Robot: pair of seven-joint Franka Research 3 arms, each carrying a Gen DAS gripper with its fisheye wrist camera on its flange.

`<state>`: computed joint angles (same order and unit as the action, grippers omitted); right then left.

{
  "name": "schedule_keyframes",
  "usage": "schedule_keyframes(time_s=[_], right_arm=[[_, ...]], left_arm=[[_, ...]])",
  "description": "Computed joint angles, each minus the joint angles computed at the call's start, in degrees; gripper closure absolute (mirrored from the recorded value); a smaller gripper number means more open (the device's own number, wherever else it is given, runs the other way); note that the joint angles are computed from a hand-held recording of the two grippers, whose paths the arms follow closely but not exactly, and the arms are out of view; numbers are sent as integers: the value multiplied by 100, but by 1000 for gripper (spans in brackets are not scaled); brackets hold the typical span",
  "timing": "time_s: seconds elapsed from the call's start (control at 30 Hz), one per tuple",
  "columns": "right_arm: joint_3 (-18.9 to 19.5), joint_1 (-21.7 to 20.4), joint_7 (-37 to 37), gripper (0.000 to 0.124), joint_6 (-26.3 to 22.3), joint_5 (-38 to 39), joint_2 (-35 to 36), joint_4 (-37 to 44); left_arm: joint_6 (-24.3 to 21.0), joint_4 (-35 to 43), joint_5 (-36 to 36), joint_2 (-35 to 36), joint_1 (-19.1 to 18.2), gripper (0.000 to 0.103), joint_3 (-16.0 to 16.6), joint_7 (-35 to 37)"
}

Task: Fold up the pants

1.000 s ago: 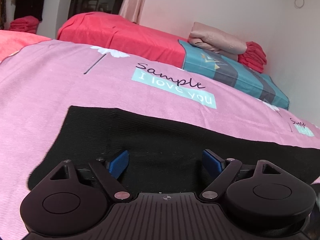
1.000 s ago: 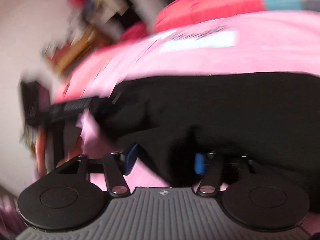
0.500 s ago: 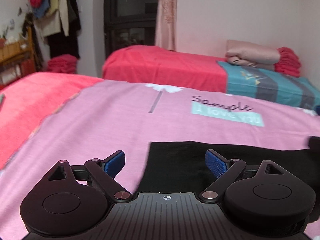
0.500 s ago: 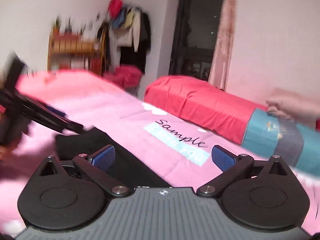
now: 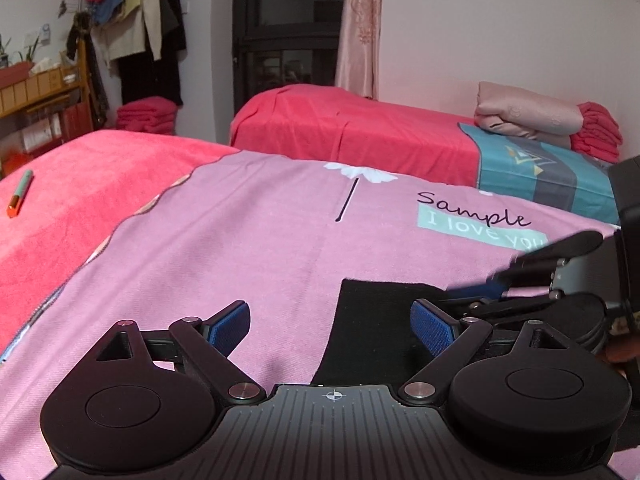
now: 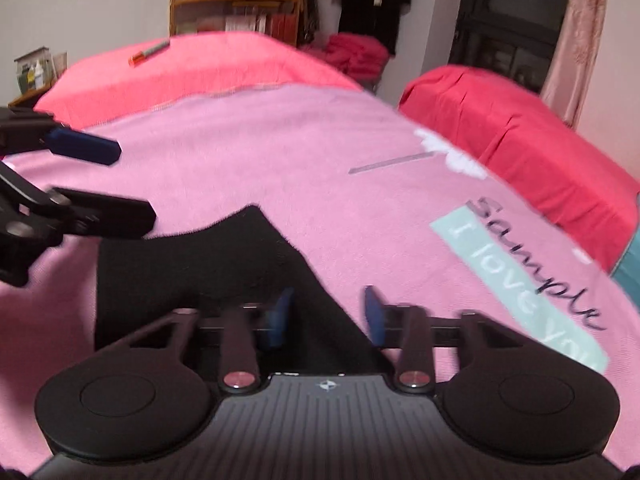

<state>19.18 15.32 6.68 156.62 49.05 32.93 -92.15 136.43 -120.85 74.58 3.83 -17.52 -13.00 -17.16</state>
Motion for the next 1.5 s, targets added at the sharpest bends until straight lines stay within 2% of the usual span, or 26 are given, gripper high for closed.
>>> schedule_keyframes(time_s=[0.03,0.07,0.1,0.17,0.23,0.27,0.3,0.43,0.47,0.53,0.57,0.67,0.8,0.87,0.97,1.07,1.1,1.2,1.27,1.33,1.43,1.47,1.5], right_arm=[[-45,20,146,115,-153,-62,-13,-3],[63,-94,-4,117,-204,91,-109,-125],[296,-351,-544,117,-287,432,-315,-381],[482,-771,-1427,117,-932,965,-853,-897],[363,-900,-1626,117,-1671,970,-1184,-1168],[295,-885,-1719,117,-1867,942,-1250,-1221],[227,-806,-1775,117,-1843,932,-1271,-1253],[26,-251,-1587,117,-827,1381,-844,-831],[-93,-70,-1336,117,-673,1320,-664,-596],[-378,334,-554,117,-524,680,-280,-146],[-389,413,-424,116,-422,505,-146,-42],[-125,257,-379,114,-275,651,24,98],[-5,-60,-223,86,-277,933,-148,-96],[87,-386,-645,81,-287,1370,-451,-421],[-90,-675,-1195,76,-202,1997,-957,-940],[-398,-710,-1851,73,292,2385,-1275,-1390],[-549,-660,-1765,73,420,2291,-1299,-1453],[-833,-592,-1050,77,376,1791,-1167,-1437],[-791,-595,-985,90,438,1706,-1095,-1449],[-797,-555,-717,114,293,1383,-1020,-1443],[-301,-788,-1846,120,952,2248,-940,-1392],[-358,-718,-1683,122,1129,2465,-833,-1215],[-507,-575,-1118,122,1329,2340,-688,-1026]], left_arm=[[-19,-6,-7,-8,0,0,2,-1],[-42,-14,-5,-18,-4,0,-1,-12],[-50,-27,3,-34,-5,0,-3,-33],[3,-41,31,-48,6,0,-1,-77],[26,-19,33,-24,10,0,-6,-45],[1,10,19,5,4,0,-10,-4],[-35,40,-10,37,-3,0,-11,45],[-49,94,-162,126,-6,0,26,148],[3,98,-196,142,4,0,40,164],[73,120,-243,188,10,0,62,212],[86,139,-266,217,7,0,69,248],[165,219,-396,325,7,0,100,400],[218,321,-681,460,2,0,155,643],[269,331,-764,469,3,0,190,645],[444,349,-885,462,20,0,215,650],[640,496,-977,536,12,0,215,780],[726,586,-1044,598,10,0,214,890],[1094,937,-1399,887,5,0,216,1471],[1145,1272,-1619,1193,-76,0,239,1914],[1059,1604,-1829,1528,-192,0,299,2324],[728,1907,-1640,1892,-534,0,548,2397],[710,1887,-1457,1905,-628,0,632,2333],[659,1901,-1406,1912,-676,0,659,2353]])
